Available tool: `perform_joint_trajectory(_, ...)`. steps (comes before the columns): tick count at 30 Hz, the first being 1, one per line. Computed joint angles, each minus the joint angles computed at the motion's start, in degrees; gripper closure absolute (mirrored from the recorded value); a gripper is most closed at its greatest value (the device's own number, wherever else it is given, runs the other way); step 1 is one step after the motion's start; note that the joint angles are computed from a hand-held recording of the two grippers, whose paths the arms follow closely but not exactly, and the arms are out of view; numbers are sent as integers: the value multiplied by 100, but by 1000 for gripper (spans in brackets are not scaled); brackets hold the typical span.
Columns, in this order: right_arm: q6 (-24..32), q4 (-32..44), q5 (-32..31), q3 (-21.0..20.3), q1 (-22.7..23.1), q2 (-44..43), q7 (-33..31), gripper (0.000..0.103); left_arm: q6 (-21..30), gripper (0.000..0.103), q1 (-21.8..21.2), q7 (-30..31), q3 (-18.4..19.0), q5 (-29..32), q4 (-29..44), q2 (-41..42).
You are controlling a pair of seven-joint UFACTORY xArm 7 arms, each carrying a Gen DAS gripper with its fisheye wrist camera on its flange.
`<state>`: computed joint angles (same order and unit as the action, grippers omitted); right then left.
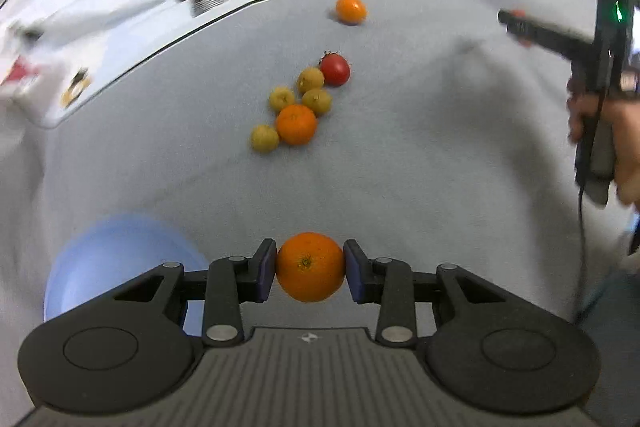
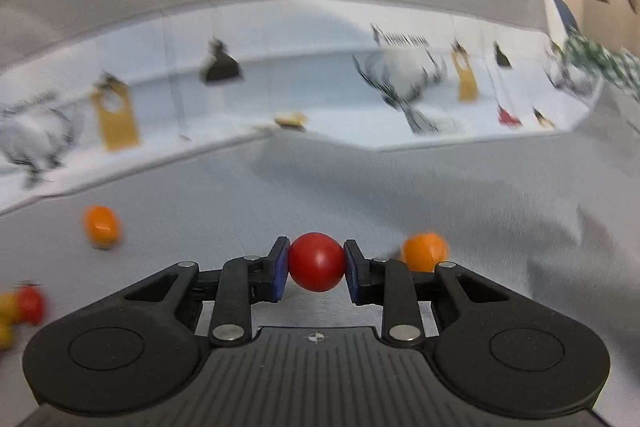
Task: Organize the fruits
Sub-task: 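Carry both fruits over the blue plate and open both tools to drop them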
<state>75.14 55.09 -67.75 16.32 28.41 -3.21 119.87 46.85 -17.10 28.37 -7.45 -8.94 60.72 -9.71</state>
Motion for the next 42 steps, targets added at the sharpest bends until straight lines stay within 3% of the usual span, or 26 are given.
perform_joint_trajectory(5, -401, 218, 316, 375, 333, -340, -248, 73, 515, 63, 278, -666, 178, 125, -919, -1374)
perform_joint_trajectory(10, -294, 1041, 909, 919, 1043, 106, -507, 73, 1231, 63, 616, -798, 534, 288, -1487, -2486)
perform_joint_trajectory(13, -219, 1739, 1129, 991, 1515, 591, -757, 73, 1110, 63, 836, -720, 689, 404, -1735, -2948)
perform_joint_trajectory(18, 310, 3053, 969, 936, 2267, 1573, -1532, 73, 790, 63, 1115, -582, 994, 357, -1851, -3234)
perform_joint_trajectory(27, 528, 4770, 584, 350, 3087, 2591, -3016, 73, 577, 63, 1282, -474, 1245, 10, -1575, -2961)
perform_joint_trajectory(42, -695, 6043, 1344, -771, 3009, 3617, -4322, 73, -189, 63, 1356, -562, 985, -35, -795, -1147)
